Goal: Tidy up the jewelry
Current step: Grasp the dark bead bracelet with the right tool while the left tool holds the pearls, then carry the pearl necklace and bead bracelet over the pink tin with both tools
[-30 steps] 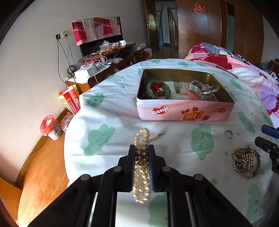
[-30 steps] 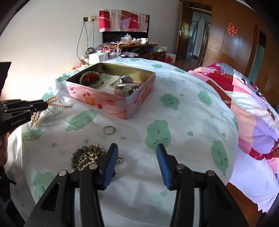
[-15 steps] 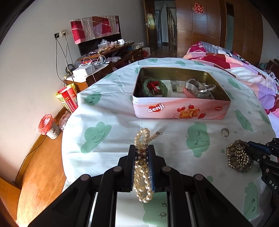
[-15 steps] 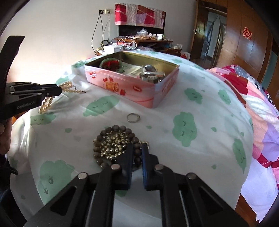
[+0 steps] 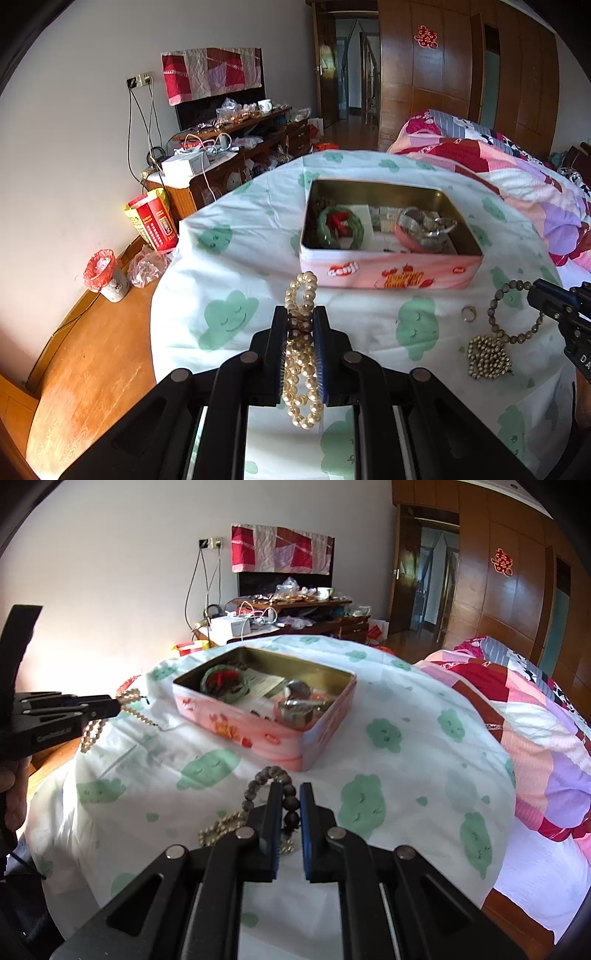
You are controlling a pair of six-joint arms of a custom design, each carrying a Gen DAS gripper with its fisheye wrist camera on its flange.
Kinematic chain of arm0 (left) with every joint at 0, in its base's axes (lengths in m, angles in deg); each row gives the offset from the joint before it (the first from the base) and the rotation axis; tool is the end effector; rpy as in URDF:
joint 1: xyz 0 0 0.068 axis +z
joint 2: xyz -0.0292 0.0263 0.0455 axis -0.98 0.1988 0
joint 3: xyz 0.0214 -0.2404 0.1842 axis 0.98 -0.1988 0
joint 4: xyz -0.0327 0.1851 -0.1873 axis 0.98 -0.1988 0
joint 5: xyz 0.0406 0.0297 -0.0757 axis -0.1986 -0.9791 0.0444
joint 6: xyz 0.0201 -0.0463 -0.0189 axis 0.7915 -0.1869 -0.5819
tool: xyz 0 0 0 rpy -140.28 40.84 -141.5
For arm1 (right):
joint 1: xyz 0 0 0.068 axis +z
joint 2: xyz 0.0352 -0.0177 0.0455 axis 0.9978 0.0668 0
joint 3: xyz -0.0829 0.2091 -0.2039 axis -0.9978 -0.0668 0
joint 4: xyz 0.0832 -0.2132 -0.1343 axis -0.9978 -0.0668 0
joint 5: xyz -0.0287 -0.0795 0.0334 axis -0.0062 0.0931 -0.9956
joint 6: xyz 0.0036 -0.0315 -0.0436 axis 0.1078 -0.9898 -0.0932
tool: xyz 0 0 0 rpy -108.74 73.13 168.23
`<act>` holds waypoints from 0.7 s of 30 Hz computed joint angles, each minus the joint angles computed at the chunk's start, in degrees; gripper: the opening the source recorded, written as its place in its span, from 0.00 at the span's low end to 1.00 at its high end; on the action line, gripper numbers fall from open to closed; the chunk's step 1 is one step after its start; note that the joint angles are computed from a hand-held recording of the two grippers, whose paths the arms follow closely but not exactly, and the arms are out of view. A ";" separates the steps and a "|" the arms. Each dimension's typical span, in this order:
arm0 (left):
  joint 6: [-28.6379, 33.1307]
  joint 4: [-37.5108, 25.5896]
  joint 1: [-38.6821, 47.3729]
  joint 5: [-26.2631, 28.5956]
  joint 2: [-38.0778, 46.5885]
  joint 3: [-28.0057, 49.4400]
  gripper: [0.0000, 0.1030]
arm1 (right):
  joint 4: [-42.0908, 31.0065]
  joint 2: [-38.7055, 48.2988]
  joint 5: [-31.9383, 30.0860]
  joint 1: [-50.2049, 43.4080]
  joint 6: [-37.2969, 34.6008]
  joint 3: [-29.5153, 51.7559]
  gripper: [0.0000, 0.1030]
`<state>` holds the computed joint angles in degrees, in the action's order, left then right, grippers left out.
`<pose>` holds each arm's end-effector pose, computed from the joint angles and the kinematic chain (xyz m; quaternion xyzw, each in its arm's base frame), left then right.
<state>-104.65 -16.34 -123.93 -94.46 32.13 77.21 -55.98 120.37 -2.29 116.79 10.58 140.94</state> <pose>0.1728 -0.1425 0.2933 -0.0984 0.9130 0.0740 0.3889 0.2454 0.1486 0.2809 -0.2990 0.8579 0.1261 0.3984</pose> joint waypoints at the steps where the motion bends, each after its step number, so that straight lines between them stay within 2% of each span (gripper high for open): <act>1: 0.33 -0.16 -0.09 -0.28 -0.05 0.45 0.13 | 0.05 0.26 0.05 -0.02 0.03 0.43 0.10; 11: 6.10 -0.54 0.95 -1.77 0.58 6.87 0.13 | -0.03 3.37 -0.29 -0.31 -0.60 6.20 0.10; 21: 14.14 2.49 5.98 -0.13 5.27 12.64 0.13 | -0.93 8.08 0.01 -0.48 -1.54 13.63 0.10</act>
<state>-90.51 -13.84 -117.95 -94.58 37.40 89.85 -56.91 128.46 -2.28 116.31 9.04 154.57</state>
